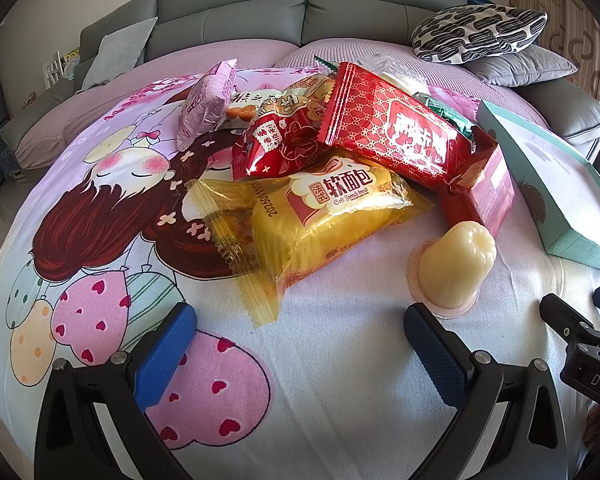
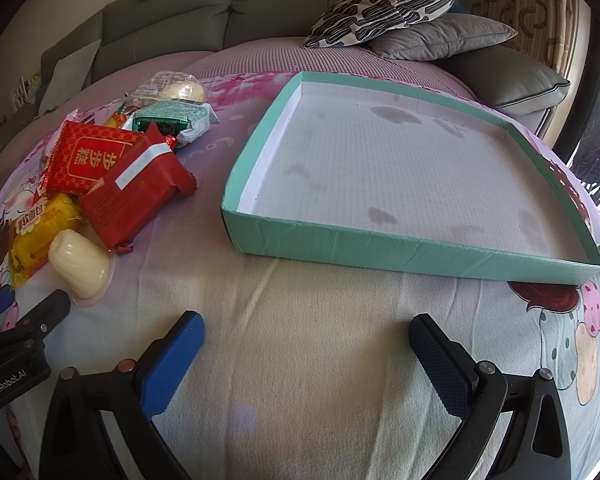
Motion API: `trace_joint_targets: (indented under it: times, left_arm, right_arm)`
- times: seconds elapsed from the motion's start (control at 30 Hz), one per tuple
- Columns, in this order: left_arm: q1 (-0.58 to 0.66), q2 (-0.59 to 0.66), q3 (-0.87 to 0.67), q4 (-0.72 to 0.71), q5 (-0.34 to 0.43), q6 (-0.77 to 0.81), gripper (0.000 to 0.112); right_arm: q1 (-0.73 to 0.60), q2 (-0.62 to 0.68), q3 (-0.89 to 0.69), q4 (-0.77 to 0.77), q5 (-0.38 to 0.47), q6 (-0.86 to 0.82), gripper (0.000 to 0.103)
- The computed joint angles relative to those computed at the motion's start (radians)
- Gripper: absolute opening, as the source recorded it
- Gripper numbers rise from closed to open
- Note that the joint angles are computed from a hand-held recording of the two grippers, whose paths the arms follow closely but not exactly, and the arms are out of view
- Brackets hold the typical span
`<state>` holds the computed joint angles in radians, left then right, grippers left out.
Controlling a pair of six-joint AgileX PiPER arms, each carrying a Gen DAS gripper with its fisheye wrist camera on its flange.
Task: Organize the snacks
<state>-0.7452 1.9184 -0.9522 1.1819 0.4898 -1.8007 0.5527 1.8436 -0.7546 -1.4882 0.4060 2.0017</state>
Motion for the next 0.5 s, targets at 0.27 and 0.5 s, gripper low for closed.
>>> trace_joint_targets:
  times: [0.27,0.5]
  left_arm:
    - [0.006,-0.005,0.001,-0.013,-0.006,0.024,0.103]
    - [0.02,-0.07,0.044,0.006,-0.018,0.007,0.103]
  right_arm:
    - [-0.007,-0.005,-0.003,0.017,-0.011,-0.012,0.103]
    - [0.048,-0.048,0.013,-0.107,0.023,0.071,0.103]
